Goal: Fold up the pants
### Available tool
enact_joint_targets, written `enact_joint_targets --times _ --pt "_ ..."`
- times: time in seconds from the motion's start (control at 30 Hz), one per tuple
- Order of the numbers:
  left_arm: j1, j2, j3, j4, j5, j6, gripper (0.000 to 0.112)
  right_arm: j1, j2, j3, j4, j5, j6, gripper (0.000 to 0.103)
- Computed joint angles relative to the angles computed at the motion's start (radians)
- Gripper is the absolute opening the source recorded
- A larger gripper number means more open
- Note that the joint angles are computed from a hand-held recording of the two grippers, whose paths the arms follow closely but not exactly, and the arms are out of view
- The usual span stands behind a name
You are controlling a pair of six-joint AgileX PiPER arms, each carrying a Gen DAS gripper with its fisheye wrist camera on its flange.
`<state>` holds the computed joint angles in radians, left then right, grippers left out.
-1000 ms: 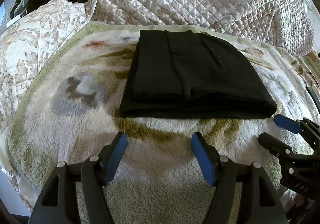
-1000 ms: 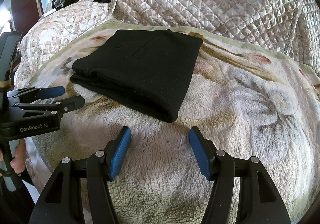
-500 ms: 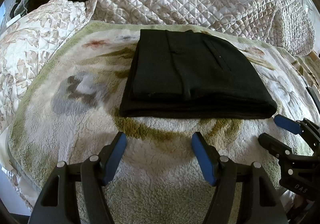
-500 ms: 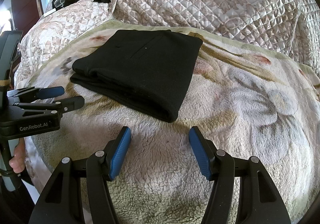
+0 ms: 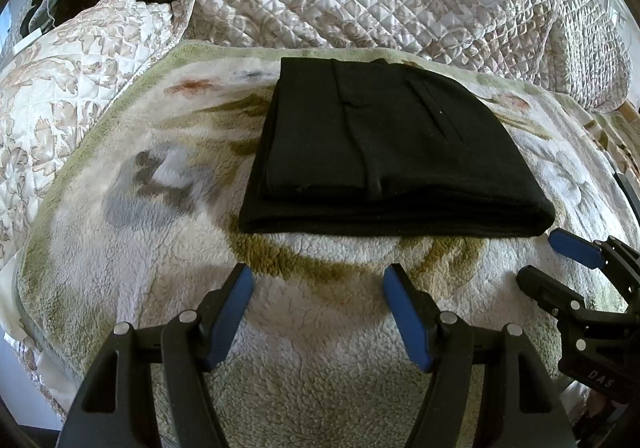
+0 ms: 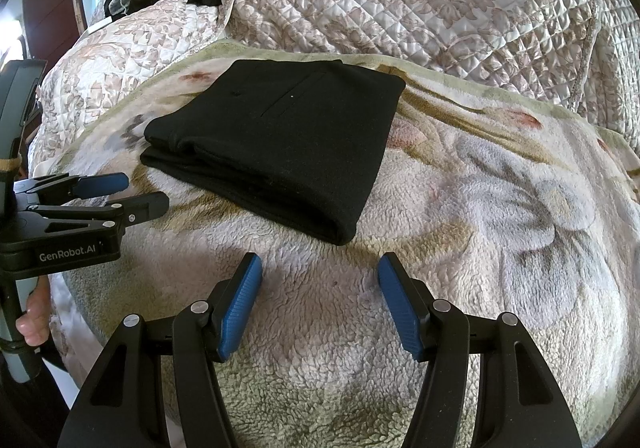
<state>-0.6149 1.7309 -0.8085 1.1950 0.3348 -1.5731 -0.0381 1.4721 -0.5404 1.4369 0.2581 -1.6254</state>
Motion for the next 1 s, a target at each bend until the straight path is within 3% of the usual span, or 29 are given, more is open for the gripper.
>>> enact_joint_targets --times 1.0 --pt "0.003 0.000 0.002 -0.010 0.000 0.018 0.072 0.007 -0.001 0.005 0.032 -0.009 -0.030 0.061"
